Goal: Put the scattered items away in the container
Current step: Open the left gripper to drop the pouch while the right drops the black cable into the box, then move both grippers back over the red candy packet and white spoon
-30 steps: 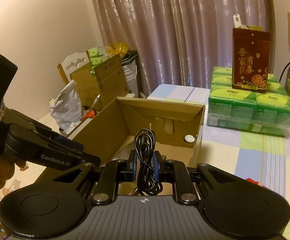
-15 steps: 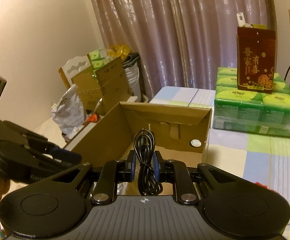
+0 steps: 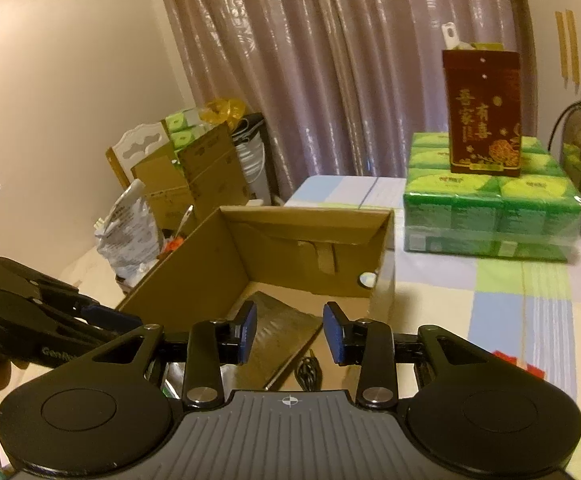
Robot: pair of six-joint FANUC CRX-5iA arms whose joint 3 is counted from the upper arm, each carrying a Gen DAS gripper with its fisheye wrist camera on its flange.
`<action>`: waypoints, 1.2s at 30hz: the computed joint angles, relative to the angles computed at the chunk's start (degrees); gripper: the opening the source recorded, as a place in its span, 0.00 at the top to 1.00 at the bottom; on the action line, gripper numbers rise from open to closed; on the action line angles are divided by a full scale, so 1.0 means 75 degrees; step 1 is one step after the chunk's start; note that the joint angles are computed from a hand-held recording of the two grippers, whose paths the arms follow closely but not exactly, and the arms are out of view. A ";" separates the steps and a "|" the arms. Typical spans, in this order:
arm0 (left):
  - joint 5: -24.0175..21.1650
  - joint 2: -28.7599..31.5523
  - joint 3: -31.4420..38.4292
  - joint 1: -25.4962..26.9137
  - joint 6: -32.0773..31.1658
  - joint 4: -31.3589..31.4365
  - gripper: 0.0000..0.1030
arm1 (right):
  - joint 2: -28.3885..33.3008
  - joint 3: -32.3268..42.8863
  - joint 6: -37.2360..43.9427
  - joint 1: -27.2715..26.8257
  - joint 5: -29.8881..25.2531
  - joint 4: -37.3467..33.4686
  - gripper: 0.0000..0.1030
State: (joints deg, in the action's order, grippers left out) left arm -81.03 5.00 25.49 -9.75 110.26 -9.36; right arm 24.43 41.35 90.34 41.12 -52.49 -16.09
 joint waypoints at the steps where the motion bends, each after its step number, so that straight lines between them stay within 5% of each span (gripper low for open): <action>1: -0.0014 0.0005 0.0025 -0.0020 0.0013 -0.0013 0.59 | -0.0042 -0.0056 -0.0035 -0.0016 0.0001 0.0001 0.66; 9: -0.0115 -0.0093 0.0119 -0.0343 0.0384 -0.0267 0.55 | -0.0735 -0.0893 -0.0191 -0.0154 0.0226 -0.0058 0.62; 17: -0.0289 -0.0131 0.0344 -0.0944 0.0848 -0.0661 0.43 | -0.1554 -0.1774 -0.0076 -0.0239 0.0395 -0.0031 0.36; 19: -0.0297 -0.0169 0.0393 -0.1109 0.0998 -0.0745 0.39 | -0.1822 -0.2092 -0.0015 -0.0256 0.0520 0.0032 0.23; 22: -0.0310 -0.0205 0.0524 -0.1421 0.1189 -0.0957 0.24 | -0.2259 -0.2583 0.0024 -0.0320 0.0627 0.0034 0.13; 27: -0.0338 -0.0163 0.0808 -0.2021 0.1543 -0.1398 0.18 | -0.2909 -0.3333 -0.0335 -0.0499 0.0564 0.0120 0.07; 31: -0.0348 -0.0059 0.1056 -0.2491 0.1839 -0.1686 0.04 | -0.3350 -0.3865 -0.0406 -0.0661 0.0479 0.0264 0.02; 36: -0.0416 0.0229 0.1496 -0.3011 0.1994 -0.1987 0.02 | -0.3770 -0.4359 -0.0667 -0.0896 0.0404 0.0536 0.02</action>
